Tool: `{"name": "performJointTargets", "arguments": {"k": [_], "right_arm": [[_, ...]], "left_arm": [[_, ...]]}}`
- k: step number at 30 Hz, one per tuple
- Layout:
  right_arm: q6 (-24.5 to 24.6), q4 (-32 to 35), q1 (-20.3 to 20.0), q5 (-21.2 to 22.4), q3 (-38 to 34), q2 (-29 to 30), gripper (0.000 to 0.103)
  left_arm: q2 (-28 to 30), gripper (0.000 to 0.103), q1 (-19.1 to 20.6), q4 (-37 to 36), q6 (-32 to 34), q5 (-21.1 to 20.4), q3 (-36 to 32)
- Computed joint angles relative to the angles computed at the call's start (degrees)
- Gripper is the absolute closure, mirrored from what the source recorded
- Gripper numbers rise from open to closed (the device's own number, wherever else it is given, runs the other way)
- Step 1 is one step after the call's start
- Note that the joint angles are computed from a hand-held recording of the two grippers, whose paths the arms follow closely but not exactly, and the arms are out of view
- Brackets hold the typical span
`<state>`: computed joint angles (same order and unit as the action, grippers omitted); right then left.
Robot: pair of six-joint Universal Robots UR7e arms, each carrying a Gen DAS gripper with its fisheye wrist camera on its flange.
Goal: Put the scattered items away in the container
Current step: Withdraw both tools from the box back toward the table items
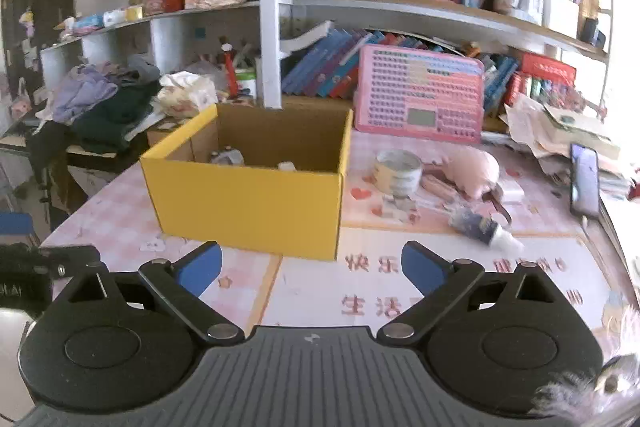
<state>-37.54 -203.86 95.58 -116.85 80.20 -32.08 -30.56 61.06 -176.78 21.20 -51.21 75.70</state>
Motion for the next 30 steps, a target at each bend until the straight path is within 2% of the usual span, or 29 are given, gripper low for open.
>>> {"name": "performJointTargets", "arguments": {"k": [14, 22, 30], "right_arm": [[0.5, 0.4, -0.4, -6.5, 3.5, -1.7, 0.005], [-2.3, -5.0, -0.9, -8.8, 3.8, -1.4, 0.005], [0.4, -0.8, -1.8, -9.5, 3.3, -2.5, 0.005]], "left_arm": [[1.0, 0.002, -0.2, 7.3, -1.7, -3.8, -0.8], [2.7, 0.002, -0.7, 8.2, -1.1, -3.9, -2.7], [3.4, 0.002, -1.0, 10.2, -2.2, -3.9, -4.0]]}}
